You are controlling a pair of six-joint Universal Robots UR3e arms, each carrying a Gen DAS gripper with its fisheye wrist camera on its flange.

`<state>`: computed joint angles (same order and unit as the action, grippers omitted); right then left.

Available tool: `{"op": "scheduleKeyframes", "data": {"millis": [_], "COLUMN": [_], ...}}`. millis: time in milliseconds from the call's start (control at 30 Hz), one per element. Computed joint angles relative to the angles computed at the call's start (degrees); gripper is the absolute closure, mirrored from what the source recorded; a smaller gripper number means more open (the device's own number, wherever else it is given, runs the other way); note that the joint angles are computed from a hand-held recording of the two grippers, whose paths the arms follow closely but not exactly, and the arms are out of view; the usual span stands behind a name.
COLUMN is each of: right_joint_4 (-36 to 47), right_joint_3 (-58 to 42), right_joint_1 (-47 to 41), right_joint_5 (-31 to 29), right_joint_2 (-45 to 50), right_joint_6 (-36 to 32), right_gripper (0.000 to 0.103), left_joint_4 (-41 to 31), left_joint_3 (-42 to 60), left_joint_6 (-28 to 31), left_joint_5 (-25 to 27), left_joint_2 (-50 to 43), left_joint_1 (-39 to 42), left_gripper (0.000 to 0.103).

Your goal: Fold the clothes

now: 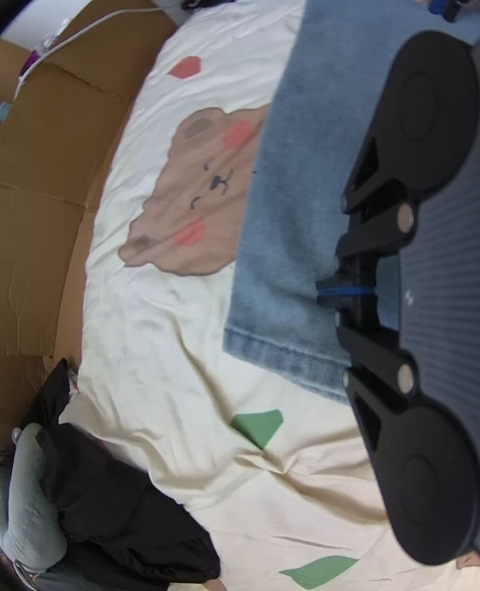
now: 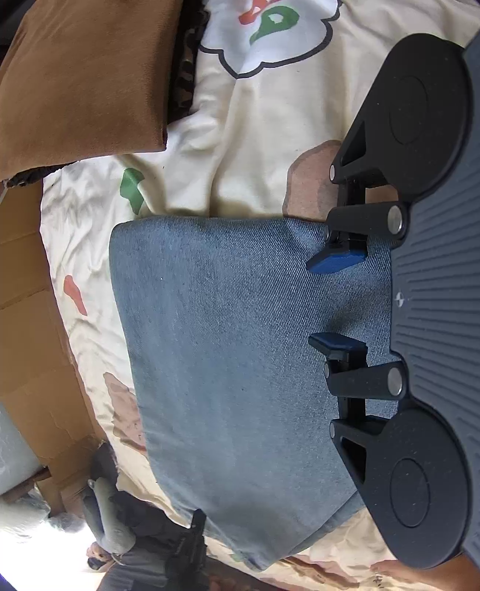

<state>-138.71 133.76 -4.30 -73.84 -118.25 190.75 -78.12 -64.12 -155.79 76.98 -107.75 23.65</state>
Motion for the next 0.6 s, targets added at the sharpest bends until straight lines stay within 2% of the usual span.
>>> {"op": "scheduleKeyframes", "data": {"millis": [100, 233, 367, 600], "right_joint_4": [0.2, 2.4, 2.9, 1.3], "right_joint_3": [-0.3, -1.9, -2.0, 0.1], "right_joint_1": [-0.1, -0.8, -1.9, -2.3], "right_joint_5": [0.1, 0.7, 1.1, 1.4], "right_joint_2": [0.2, 0.2, -1.0, -0.7], "right_joint_6": [0.4, 2.8, 4.4, 2.2], "right_gripper": [0.061, 0.061, 0.061, 0.061], "left_joint_4": [-0.8, -5.6, -5.5, -4.7], "left_joint_3": [1.0, 8.3, 10.7, 9.3], "left_joint_6": [-1.0, -3.0, -2.4, -3.5], "left_joint_5": [0.1, 2.3, 2.7, 1.3], "left_joint_2": [-0.7, -2.6, -3.3, -4.3], "left_joint_1": [0.0, -1.8, -1.9, 0.9], "left_gripper": [0.100, 0.098, 0.097, 0.094]}}
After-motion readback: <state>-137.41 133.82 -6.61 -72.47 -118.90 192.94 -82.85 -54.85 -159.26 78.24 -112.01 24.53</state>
